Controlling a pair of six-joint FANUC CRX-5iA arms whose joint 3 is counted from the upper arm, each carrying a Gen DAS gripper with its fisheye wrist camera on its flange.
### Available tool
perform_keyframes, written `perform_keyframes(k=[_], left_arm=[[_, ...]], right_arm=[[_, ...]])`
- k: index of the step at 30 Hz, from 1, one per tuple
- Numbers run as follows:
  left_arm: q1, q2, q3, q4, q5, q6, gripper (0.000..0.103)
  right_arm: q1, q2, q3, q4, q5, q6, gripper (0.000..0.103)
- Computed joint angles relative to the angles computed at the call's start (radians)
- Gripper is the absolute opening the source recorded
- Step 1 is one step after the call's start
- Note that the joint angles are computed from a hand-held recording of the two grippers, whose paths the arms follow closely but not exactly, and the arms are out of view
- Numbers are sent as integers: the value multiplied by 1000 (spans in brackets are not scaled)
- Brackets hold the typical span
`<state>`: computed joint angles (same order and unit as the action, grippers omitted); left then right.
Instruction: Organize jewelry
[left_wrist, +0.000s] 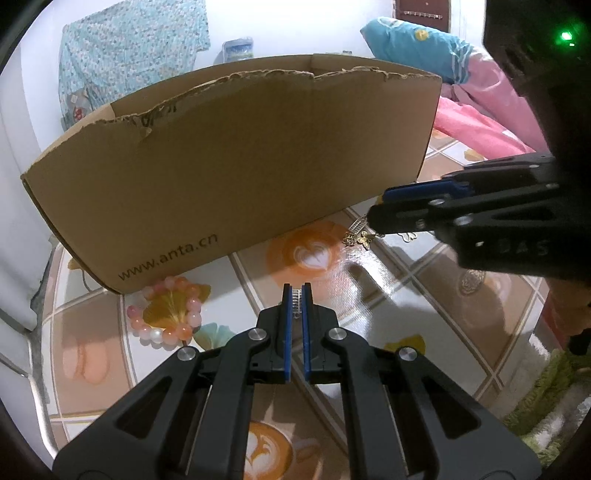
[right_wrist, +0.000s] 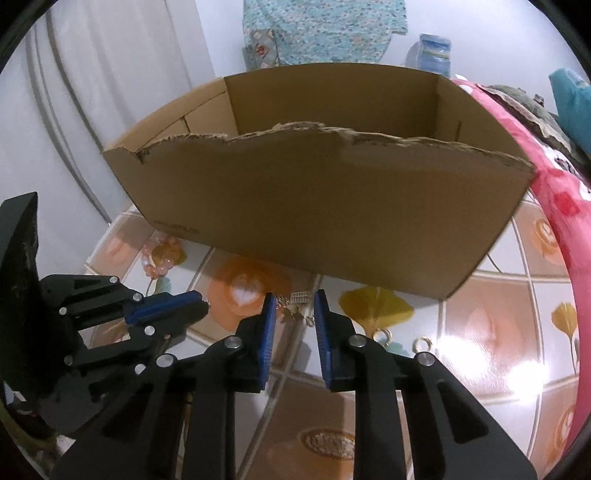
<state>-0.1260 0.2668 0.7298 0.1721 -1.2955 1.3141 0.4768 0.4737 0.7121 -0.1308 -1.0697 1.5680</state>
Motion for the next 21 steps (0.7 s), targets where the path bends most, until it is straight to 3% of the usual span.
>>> perform_keyframes(k=[7,21], left_arm=[[3,-4,-18,13,15,0,4],[2,-13,-44,22,44,17,4]], right_arm=[[3,45,66,-16,-74,6,21],[-2,18,39,-51,-126,-13,21]])
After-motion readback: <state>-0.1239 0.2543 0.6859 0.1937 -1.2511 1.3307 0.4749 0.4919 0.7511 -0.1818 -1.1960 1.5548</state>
